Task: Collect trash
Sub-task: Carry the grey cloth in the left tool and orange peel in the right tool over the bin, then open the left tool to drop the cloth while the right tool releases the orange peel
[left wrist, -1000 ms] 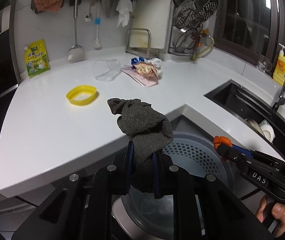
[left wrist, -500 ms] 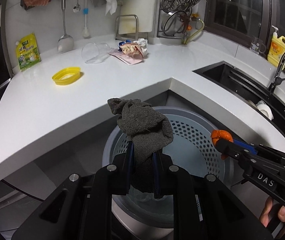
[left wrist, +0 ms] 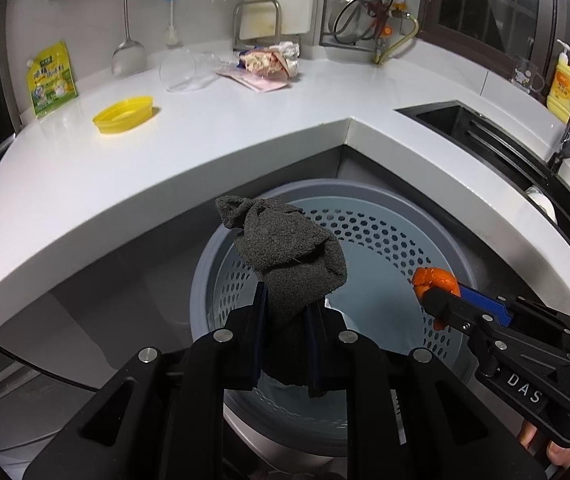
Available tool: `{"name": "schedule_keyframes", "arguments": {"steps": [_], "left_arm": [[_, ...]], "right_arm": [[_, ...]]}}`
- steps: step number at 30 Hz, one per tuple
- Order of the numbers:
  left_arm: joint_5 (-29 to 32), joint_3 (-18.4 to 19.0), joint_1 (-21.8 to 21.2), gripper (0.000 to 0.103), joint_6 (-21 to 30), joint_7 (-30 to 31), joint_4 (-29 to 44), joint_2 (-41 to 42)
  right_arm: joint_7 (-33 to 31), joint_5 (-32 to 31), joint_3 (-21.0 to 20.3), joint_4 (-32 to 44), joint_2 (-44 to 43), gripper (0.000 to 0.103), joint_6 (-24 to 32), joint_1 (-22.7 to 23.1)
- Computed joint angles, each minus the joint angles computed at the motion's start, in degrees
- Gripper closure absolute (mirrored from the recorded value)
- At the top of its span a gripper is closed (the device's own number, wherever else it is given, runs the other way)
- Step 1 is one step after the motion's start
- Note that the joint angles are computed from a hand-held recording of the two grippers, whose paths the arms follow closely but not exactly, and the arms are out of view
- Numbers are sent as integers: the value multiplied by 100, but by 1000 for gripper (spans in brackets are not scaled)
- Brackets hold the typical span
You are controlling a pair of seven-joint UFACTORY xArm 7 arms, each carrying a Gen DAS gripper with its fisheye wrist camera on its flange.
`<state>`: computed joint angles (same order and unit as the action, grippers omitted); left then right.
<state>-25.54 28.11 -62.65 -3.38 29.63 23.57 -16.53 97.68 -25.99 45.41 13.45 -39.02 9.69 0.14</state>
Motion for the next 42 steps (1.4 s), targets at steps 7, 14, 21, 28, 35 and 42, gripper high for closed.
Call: {"name": "schedule_keyframes", "arguments": {"steps": [7, 14, 21, 28, 35, 42], "left_arm": [[-474, 217, -223, 84, 205, 358, 138, 156], [-1061, 173, -201, 81, 366, 777, 259, 248], [-1569, -120, 12, 61, 295, 1187, 271, 251], [-2018, -495, 342, 53, 310, 1518, 314, 293], [-2503, -870, 760, 39, 271, 1847, 387, 289], [-2682, -805, 757, 20, -121, 2006, 409, 182]], "right_arm": [[29, 0, 110, -5, 175, 79, -209, -244], [90, 84, 157, -49, 58, 60, -164, -260], [168, 106, 94, -126, -41, 58, -58, -126], [266, 86, 31, -182, -125, 54, 52, 19], [343, 6, 31, -169, -176, 49, 120, 52], [409, -127, 81, -20, -234, 39, 415, 72]]}}
